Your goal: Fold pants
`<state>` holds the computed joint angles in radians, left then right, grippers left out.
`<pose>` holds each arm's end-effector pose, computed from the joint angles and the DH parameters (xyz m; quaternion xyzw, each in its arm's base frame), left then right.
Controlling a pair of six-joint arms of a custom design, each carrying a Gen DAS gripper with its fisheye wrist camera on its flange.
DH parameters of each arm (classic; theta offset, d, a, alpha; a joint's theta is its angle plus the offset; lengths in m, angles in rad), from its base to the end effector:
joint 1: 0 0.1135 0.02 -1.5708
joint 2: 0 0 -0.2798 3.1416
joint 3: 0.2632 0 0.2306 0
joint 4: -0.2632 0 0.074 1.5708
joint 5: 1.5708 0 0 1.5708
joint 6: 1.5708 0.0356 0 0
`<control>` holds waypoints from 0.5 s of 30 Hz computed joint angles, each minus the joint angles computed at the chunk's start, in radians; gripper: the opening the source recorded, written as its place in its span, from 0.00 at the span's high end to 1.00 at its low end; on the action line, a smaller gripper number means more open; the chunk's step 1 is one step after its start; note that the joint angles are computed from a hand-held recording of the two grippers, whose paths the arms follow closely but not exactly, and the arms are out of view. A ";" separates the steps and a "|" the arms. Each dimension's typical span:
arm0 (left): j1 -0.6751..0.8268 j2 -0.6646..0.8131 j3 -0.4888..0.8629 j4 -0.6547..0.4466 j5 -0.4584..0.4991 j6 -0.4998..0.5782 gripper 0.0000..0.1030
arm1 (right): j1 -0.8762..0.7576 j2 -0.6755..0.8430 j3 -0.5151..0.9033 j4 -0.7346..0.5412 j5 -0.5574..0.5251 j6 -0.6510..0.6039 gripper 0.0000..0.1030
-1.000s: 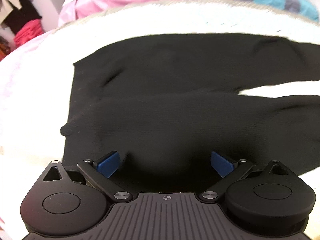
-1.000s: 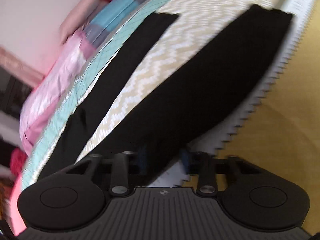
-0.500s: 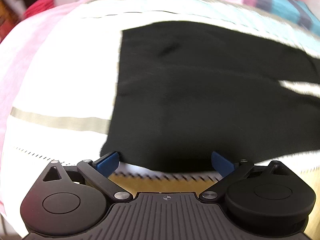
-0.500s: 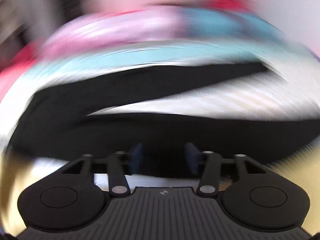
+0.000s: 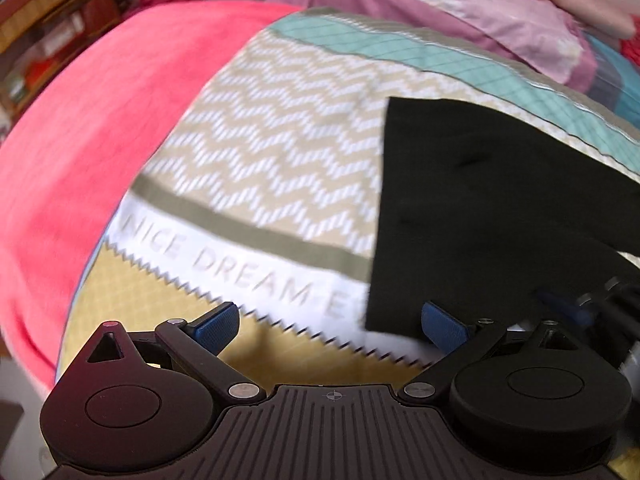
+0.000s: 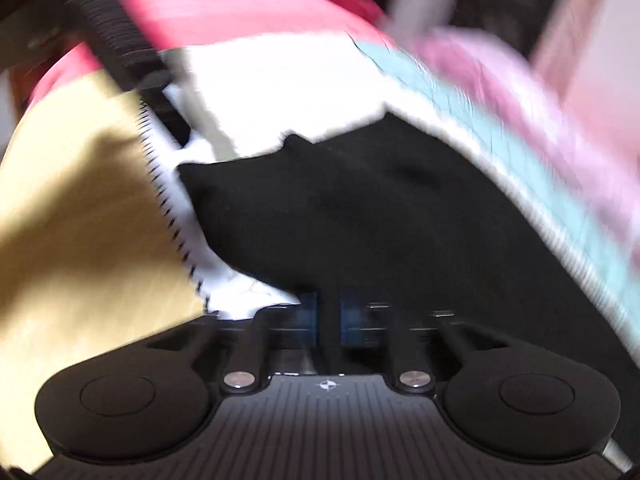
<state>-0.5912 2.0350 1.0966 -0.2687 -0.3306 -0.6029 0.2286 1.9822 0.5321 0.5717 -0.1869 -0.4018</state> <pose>0.3083 -0.1930 0.1189 -0.0354 0.9699 0.0335 0.2385 0.2788 0.0717 0.0723 -0.3204 0.8806 0.0582 0.3442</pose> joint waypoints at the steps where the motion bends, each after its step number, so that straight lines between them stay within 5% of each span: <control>1: 0.006 -0.009 -0.012 0.000 0.005 -0.012 0.00 | 0.030 -0.056 -0.016 -0.043 -0.009 0.043 0.88; 3: -0.003 -0.031 -0.058 0.030 0.005 -0.031 0.00 | 0.086 -0.183 -0.115 -0.043 -0.097 0.024 0.88; 7: -0.018 -0.002 0.005 0.000 0.011 -0.037 0.00 | 0.149 -0.111 -0.139 0.058 -0.051 0.066 0.88; 11: -0.037 0.077 0.096 -0.002 0.011 0.005 0.00 | 0.095 -0.213 -0.162 -0.031 -0.150 0.072 0.56; 15: -0.049 0.180 0.201 -0.031 0.011 0.041 0.00 | -0.091 -0.320 -0.270 -0.012 -0.190 0.067 0.49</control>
